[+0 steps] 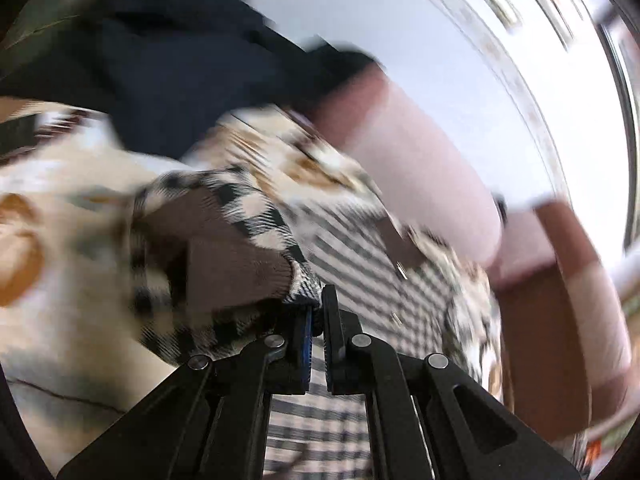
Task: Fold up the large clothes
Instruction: 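Carry the sleeve cuff with the left tool across the jacket body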
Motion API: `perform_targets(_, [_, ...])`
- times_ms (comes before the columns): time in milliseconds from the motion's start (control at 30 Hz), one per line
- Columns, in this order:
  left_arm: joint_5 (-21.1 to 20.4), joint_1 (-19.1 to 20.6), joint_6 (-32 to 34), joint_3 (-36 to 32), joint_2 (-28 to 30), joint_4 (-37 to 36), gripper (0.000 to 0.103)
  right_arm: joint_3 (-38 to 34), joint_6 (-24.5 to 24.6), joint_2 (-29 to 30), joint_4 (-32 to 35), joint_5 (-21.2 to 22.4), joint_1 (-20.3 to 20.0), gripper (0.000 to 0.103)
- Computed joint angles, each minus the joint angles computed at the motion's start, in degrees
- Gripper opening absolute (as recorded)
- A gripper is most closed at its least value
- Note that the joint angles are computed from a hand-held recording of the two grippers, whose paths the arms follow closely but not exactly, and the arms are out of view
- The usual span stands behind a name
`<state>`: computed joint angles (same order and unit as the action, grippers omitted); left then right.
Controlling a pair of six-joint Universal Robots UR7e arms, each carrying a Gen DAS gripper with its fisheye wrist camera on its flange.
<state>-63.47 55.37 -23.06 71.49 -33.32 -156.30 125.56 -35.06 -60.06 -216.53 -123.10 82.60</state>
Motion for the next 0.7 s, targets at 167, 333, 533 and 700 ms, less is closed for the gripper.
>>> perform_targets(167, [-4.68, -2.65, 1.23, -12.17, 12.07, 9.91, 0.004, 0.49, -0.58, -0.58, 0.2, 1.66, -0.57, 0.103])
perform_targets(333, [-3.19, -3.85, 1.93, -18.97, 19.2, 18.17, 0.006, 0.63, -1.05, -0.8, 0.38, 2.87, -1.0, 0.103])
perform_targets(533, [-7.86, -3.76, 3.92, -8.28, 12.81, 11.03, 0.051, 0.65, -1.49, -0.92, 0.53, 3.63, -1.27, 0.103])
perform_targets(700, [-4.07, -4.58, 5.75, 4.17, 4.52, 1.82, 0.064, 0.42, -1.34, -2.48, 4.59, 3.79, -1.29, 0.103])
